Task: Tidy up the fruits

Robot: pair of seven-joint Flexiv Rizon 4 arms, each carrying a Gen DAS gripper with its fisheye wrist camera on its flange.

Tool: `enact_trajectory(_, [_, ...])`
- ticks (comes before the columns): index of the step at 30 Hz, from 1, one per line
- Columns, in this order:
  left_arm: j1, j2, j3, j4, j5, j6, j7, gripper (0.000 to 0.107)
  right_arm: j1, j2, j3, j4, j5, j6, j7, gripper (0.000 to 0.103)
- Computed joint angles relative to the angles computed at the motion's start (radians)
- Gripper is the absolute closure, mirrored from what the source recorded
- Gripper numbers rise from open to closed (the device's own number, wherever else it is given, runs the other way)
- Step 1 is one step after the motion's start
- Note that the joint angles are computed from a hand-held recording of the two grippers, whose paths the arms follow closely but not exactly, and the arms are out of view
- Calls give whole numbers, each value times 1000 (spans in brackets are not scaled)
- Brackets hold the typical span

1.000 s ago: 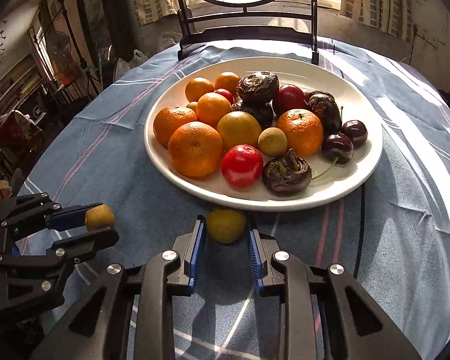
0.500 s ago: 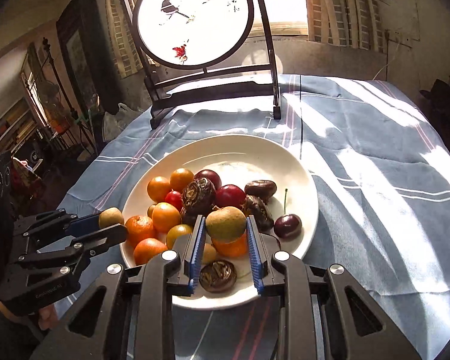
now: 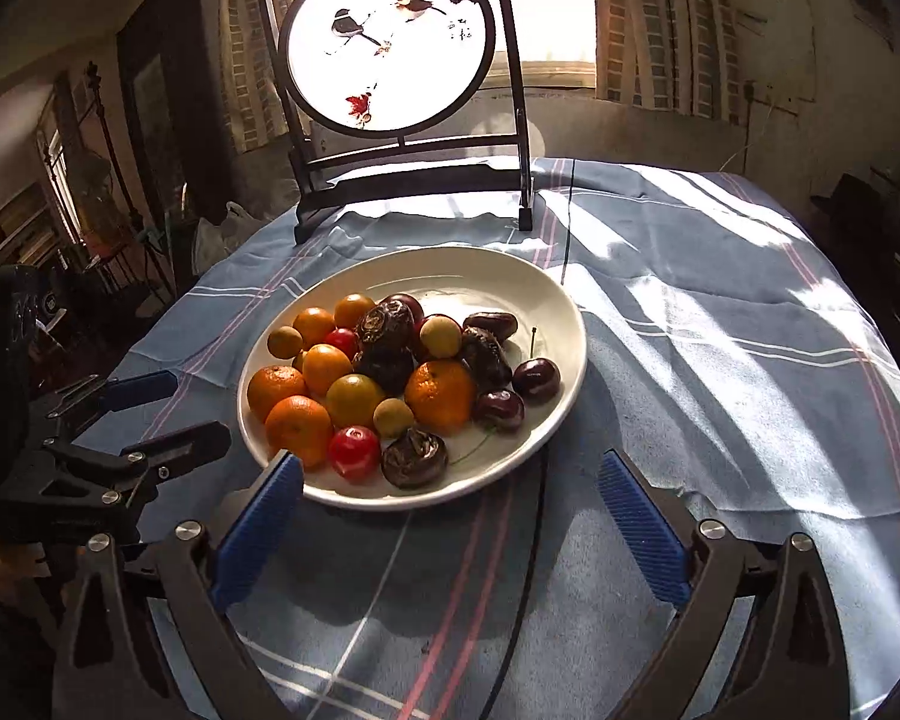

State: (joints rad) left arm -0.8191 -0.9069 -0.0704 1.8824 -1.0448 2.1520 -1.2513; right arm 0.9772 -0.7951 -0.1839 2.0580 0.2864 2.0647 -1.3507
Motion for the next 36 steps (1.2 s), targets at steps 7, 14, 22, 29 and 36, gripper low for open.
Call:
enact_trajectory(7, [-87,49,-54,92,-156,168,-12,9,53,73,8,153,114,103,-23,4])
enact_trajectory(14, [-127,104,-158,187,-264,372,-54,9,88,154,62,280,271,236,-118,4])
enact_trajectory(22, [-140,114,-298,205,-444,553,16,9,39,169,199,362,390,387,-182,4])
enact_trajectory(29, [-125,117,-348,216,-479,625,7,9,-11,151,267,382,429,463,-196,4])
enact_trajectory(36, [-116,79,-365,173,-500,697,58,9,-56,138,304,383,405,476,-178,4])
